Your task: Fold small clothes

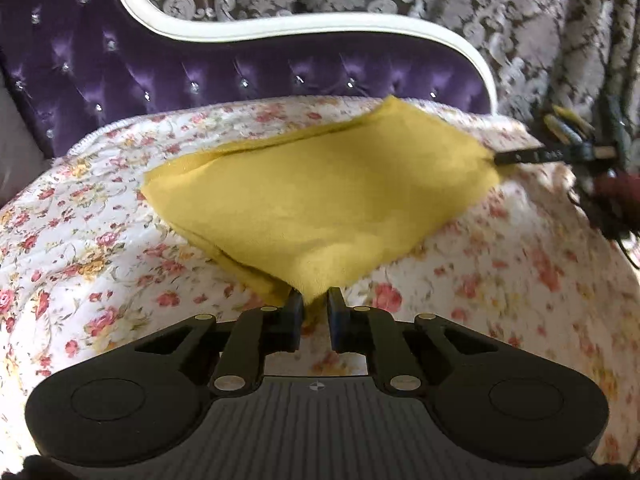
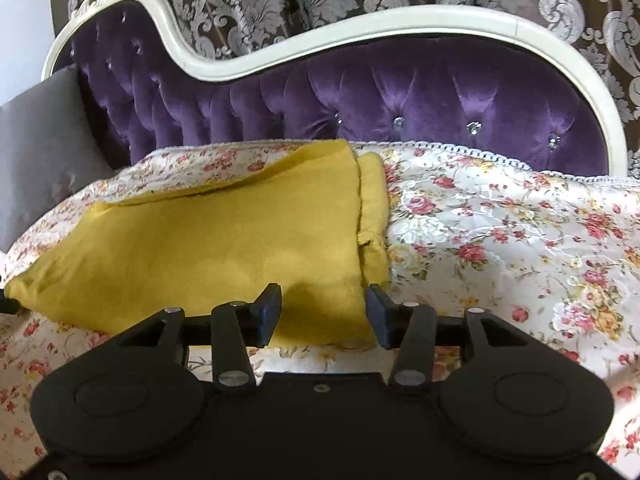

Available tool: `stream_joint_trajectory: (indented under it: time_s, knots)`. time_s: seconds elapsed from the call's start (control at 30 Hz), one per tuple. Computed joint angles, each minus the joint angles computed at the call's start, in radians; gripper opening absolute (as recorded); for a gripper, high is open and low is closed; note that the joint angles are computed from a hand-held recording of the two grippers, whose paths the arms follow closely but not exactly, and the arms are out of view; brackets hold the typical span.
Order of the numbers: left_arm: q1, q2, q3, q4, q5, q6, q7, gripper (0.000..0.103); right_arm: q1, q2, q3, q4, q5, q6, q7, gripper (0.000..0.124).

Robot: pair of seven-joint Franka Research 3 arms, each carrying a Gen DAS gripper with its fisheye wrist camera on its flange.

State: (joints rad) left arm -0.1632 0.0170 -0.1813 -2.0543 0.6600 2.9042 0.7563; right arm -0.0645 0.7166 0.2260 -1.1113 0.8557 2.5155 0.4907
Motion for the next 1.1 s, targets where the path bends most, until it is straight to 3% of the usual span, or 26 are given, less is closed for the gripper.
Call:
stream_joint_trajectory:
  time_s: [0.03, 0.07, 0.1, 0.2, 0.4, 0.5, 0.6, 0.67, 0.7, 0.8, 0.83, 0.9, 0.93, 1.0, 1.07, 1.1]
  knots:
    - [0.002, -0.006, -0.001, -0.01, -0.038, 0.001, 0.039, 0.012, 0.005, 0.002, -0.006, 0.004, -0.012, -0.008, 0.006, 0.047]
    - [0.003, -0.01, -0.001, -0.016, -0.064, -0.001, 0.067, 0.012, 0.01, 0.004, -0.012, 0.009, -0.025, -0.016, 0.016, 0.013]
    - [0.003, -0.012, -0.002, -0.021, -0.088, -0.002, 0.094, 0.012, 0.015, 0.006, -0.019, 0.014, -0.038, -0.027, 0.032, 0.011]
    - [0.002, -0.014, -0.006, -0.026, -0.148, -0.01, 0.168, 0.012, 0.001, -0.004, -0.011, 0.011, -0.035, -0.064, 0.037, 0.009]
    - [0.004, -0.049, -0.006, -0.053, -0.235, -0.046, 0.267, 0.012, -0.002, -0.059, -0.064, -0.059, -0.071, -0.028, 0.084, 0.009]
    - [0.017, -0.064, -0.012, -0.041, -0.14, -0.081, 0.166, 0.013, -0.004, -0.066, -0.065, -0.077, -0.084, -0.018, 0.091, 0.008]
    - [0.038, -0.062, -0.032, -0.001, 0.11, -0.09, -0.08, 0.014, 0.002, -0.055, -0.062, -0.059, -0.092, -0.017, 0.106, 0.009]
    - [0.03, -0.025, -0.034, 0.051, 0.186, -0.082, -0.113, 0.018, 0.01, -0.045, -0.061, -0.043, -0.101, -0.004, 0.112, 0.009]
    - [0.022, -0.001, -0.032, 0.08, 0.21, -0.08, -0.121, 0.027, 0.015, -0.039, -0.063, -0.034, -0.11, 0.0, 0.123, 0.012]
    - [-0.013, 0.087, -0.011, 0.169, 0.253, -0.089, -0.174, 0.03, 0.028, -0.03, -0.072, -0.022, -0.139, 0.016, 0.159, 0.021]
    - [-0.02, 0.111, -0.006, 0.185, 0.223, -0.093, -0.161, 0.03, 0.028, -0.032, -0.072, -0.025, -0.146, 0.023, 0.161, 0.021]
    - [-0.009, 0.146, -0.028, 0.201, 0.006, -0.146, 0.008, 0.03, 0.029, -0.054, -0.07, -0.06, -0.15, 0.072, 0.148, 0.042]
    - [-0.005, 0.149, -0.032, 0.191, -0.066, -0.151, 0.06, 0.03, 0.03, -0.068, -0.069, -0.081, -0.15, 0.107, 0.136, 0.045]
    - [-0.005, 0.118, -0.016, 0.132, -0.117, -0.086, 0.075, 0.03, 0.025, -0.094, -0.055, -0.119, -0.139, 0.18, 0.094, 0.046]
    - [0.026, 0.087, -0.047, 0.1, -0.333, -0.074, 0.231, 0.03, 0.008, -0.104, -0.022, -0.123, -0.11, 0.209, 0.037, 0.052]
    - [0.04, 0.074, -0.06, 0.098, -0.45, -0.084, 0.315, 0.03, -0.007, -0.103, 0.005, -0.113, -0.081, 0.207, -0.003, 0.063]
